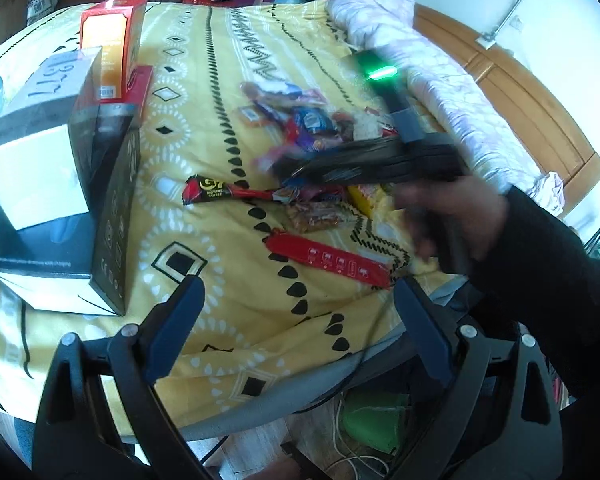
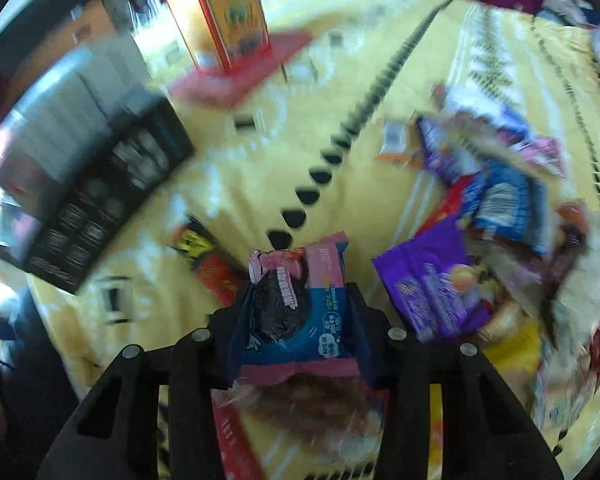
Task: Organize snacks
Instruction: 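Grasp the pink-blue Oreo packet with the right gripper while the left grasps a clear cake packet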
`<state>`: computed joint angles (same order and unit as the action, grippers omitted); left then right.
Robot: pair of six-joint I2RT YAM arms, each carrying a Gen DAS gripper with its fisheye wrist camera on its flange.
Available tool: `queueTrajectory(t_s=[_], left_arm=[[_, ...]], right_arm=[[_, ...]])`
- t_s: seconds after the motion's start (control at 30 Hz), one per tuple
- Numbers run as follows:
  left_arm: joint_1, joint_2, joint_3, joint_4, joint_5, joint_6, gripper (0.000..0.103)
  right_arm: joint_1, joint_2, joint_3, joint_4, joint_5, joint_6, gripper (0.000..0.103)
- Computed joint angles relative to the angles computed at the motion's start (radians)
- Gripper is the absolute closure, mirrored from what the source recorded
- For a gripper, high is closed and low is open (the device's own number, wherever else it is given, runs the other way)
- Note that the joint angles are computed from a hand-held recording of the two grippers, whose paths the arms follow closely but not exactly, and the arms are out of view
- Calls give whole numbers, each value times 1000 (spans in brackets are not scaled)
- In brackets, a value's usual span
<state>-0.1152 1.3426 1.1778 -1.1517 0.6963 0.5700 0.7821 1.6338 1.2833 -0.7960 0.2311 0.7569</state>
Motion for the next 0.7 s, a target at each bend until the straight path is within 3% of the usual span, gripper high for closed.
queueTrajectory(t_s=[0.13,0.23,0.33,0.4,0.47,0.53,0.7], left_arm=[[-53,-3,-28,66,-25,-51,13],[-130,22,-28,119,-46,-100,22],[-204,130,28,135,-49,-189,23],[-260,168,43,184,-65,-252,23],[-353,162,22,275,-152,-215,21],[-437,194,28,319,-284,-169,21],[-463,369,114,272,-344,-293,22]], right_arm=[[102,-236,-127,3,158,173,55],[213,-405,-224,-85,287,392,55],[382,-518,-308,-223,389,725,55],[464,-555,-348,-289,417,883,55],[542,-576,-374,-344,437,998,55],[598,-597,-397,-373,456,1080,55],[683,-616,-422,-389,500,1185,54]])
